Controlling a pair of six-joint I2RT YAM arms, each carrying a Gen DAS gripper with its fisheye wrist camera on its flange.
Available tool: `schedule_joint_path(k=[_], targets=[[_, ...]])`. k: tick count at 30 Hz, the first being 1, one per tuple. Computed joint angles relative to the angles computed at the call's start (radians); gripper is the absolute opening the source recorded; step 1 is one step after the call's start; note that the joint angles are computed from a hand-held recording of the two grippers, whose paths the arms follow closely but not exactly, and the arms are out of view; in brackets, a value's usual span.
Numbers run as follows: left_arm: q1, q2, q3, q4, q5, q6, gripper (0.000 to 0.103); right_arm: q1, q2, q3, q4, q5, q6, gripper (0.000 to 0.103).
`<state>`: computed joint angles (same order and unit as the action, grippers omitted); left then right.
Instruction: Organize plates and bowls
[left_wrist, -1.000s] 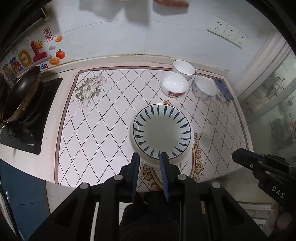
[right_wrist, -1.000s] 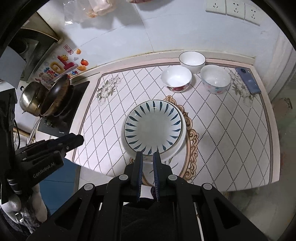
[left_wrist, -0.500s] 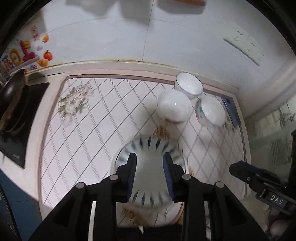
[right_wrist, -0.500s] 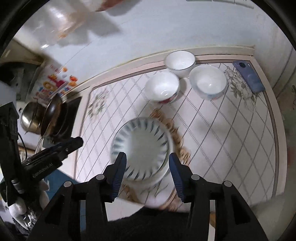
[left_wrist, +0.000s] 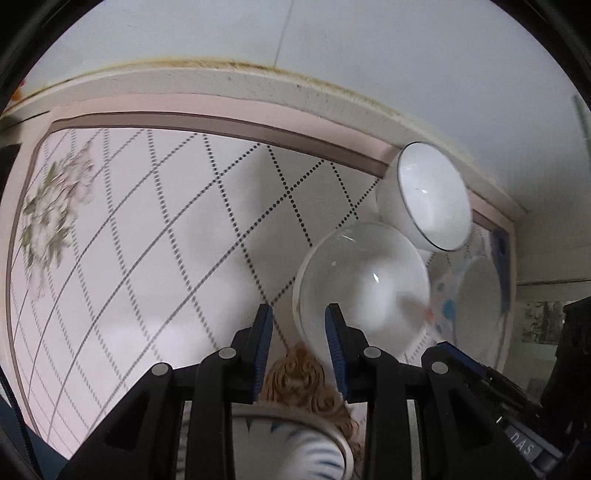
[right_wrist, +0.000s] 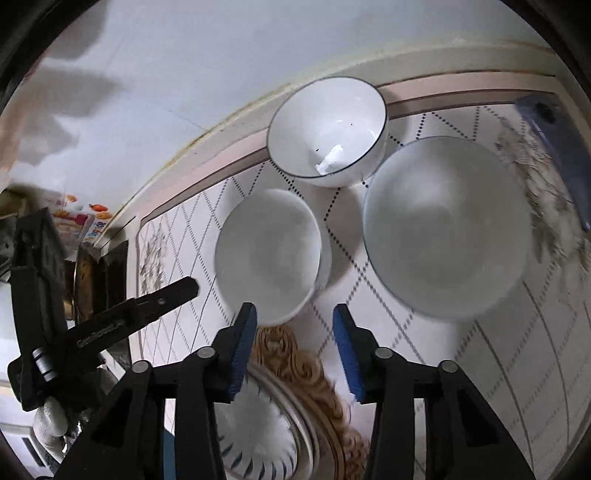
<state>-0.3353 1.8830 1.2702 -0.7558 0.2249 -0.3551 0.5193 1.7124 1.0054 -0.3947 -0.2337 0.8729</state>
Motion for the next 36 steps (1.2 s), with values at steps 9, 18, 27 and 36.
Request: schedule_joint_path(k=[9, 18, 27, 36], targets=[[-0.025, 0.096, 0.054, 0.029, -0.032, 0.037, 0.024, -0.017, 0.233, 0.129, 0.014, 0.003, -0.025, 0.019], [-0.075, 0.036, 0.003, 0.055, -0.097, 0.057, 0.016, 0.019, 0.273, 0.18, -0.014, 0.074, -0.052, 0.015], [-0.09, -0.095, -0.035, 0.005, -0.114, 0.074, 0.016, 0.031, 0.16, 0.125, -0.042, 0.083, -0.066, 0.015], [-0.214, -0.31, -0.132, -0.057, -0.095, 0.009, 0.016, 0.085, -0.131, -0.015, -0.15, 0.132, -0.032, 0.015]])
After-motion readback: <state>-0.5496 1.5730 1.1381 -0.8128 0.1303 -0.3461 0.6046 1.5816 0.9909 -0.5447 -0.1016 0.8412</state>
